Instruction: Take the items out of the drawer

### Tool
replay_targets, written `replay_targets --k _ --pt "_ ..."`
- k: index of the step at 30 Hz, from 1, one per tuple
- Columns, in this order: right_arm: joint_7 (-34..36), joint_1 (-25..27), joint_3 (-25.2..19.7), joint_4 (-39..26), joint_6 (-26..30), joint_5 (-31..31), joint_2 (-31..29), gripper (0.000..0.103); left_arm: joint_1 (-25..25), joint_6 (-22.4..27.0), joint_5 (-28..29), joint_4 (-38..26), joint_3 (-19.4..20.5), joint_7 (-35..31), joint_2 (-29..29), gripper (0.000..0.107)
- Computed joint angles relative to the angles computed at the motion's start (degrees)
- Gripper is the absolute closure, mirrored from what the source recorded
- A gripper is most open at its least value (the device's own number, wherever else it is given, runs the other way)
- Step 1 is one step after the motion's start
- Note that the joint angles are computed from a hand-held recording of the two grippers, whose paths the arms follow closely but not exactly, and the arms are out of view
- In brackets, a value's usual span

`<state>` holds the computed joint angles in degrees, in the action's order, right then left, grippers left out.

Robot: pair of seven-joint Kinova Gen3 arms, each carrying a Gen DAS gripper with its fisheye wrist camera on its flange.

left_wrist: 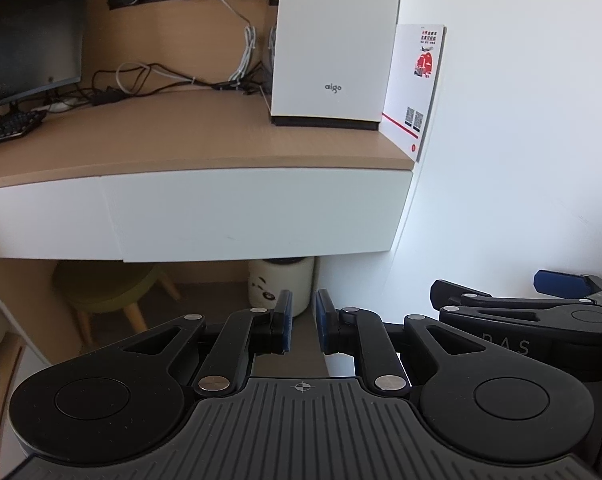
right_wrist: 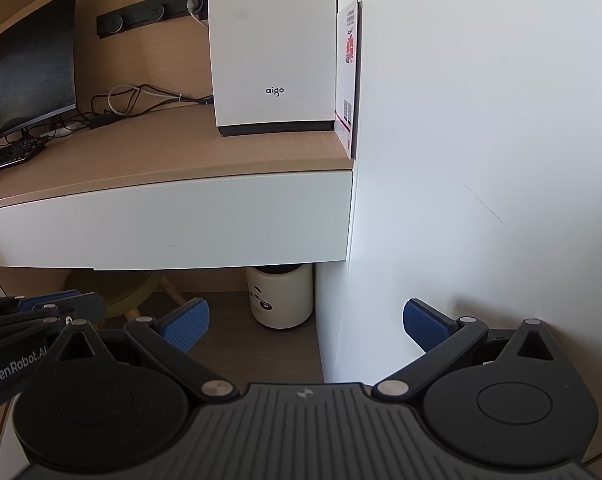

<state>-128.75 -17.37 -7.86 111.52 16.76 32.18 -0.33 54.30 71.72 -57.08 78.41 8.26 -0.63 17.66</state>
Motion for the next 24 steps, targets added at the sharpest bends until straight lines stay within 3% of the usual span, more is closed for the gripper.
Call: replay_targets --k 11,15,22,24 --pt "0.7 -0.1 0.1 -0.3 0.1 -0.8 0.2 0.000 -1.2 -1.6 1.6 -0.7 -0.4 -1.9 0.2 0.092" --pt "2.4 -0.1 0.2 -0.8 0.3 -3.8 0.3 0.000 -2.5 -3.7 2.6 0.4 -0.4 -1.9 -1.0 0.092" --pt "1.9 -0.5 1.0 -1.8 0.0 -4.7 1.4 0.000 -8.9 -7.6 7.6 2.6 -0.9 -1.8 -4.1 0.092" --pt "5.0 -0.2 1.1 -2.4 0.4 -8.0 1.9 0.000 -10.3 -7.2 8.4 2.9 -1.0 -1.5 -4.7 0.092"
